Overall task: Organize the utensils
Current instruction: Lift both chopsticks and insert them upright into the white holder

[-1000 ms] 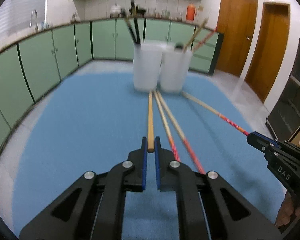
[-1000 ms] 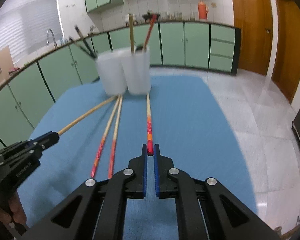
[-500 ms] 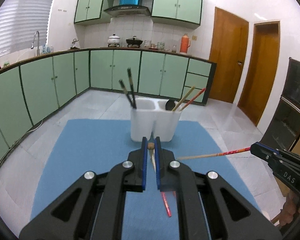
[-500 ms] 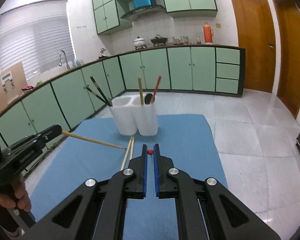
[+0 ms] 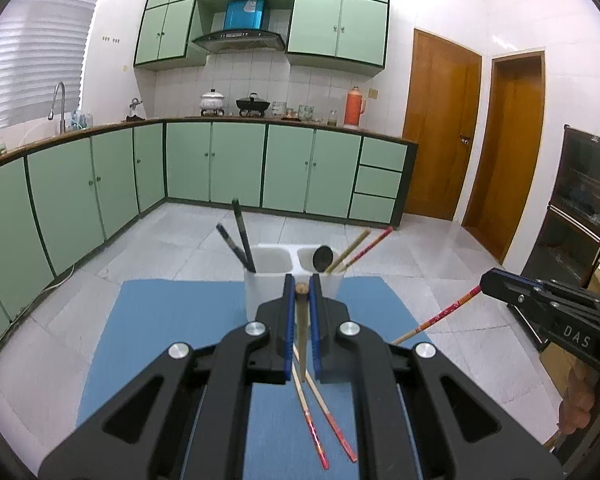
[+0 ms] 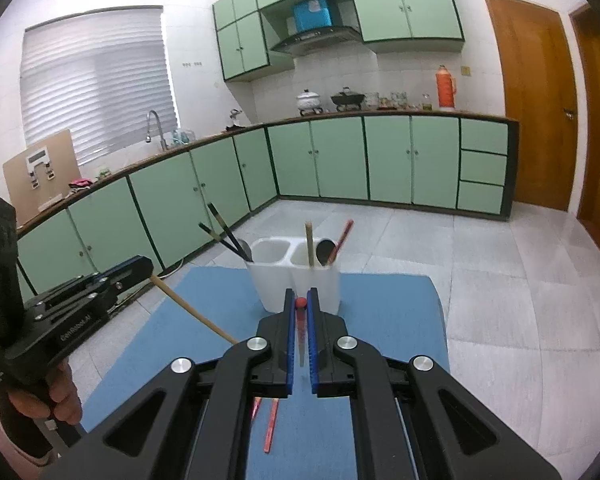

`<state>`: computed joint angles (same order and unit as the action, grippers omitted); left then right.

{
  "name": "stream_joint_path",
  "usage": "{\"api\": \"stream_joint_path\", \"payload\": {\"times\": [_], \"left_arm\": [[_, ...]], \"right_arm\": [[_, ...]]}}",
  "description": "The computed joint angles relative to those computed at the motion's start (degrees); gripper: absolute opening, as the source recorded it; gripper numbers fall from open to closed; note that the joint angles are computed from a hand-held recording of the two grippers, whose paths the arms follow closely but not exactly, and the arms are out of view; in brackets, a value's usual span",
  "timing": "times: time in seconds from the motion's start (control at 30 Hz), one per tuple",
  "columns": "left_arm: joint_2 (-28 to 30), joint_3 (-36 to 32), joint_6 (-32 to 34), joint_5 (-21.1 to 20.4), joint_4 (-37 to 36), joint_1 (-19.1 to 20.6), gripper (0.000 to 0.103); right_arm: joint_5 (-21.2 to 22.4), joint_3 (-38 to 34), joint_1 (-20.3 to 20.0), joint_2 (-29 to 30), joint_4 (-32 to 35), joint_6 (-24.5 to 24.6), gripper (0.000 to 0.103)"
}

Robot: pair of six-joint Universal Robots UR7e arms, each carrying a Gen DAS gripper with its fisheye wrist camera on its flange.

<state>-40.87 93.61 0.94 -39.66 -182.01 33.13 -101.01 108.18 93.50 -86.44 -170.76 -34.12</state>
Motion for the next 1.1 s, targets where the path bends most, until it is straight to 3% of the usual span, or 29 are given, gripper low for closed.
{"api": "stream_joint_path", "payload": {"times": [0.5,0.73,1.1], "left_arm": [[4.7,-12.1,13.5,-0.8,-9.9,-1.0,0.006],[9.8,-22.5,20.1,-1.3,-12.1,0.0,0.006],[18.2,-35.7,18.9,-2.2,-3.3,5.1,0.006]], "right_arm": [[6.3,-10.1,2.9,2.3,3.4,-1.2,0.006],[4.6,-17.8,5.0,7.7,3.7,-2.0,0.006],[-0.6,-27.5,4.0,17.8,7.7,-2.5,0.005]]}}
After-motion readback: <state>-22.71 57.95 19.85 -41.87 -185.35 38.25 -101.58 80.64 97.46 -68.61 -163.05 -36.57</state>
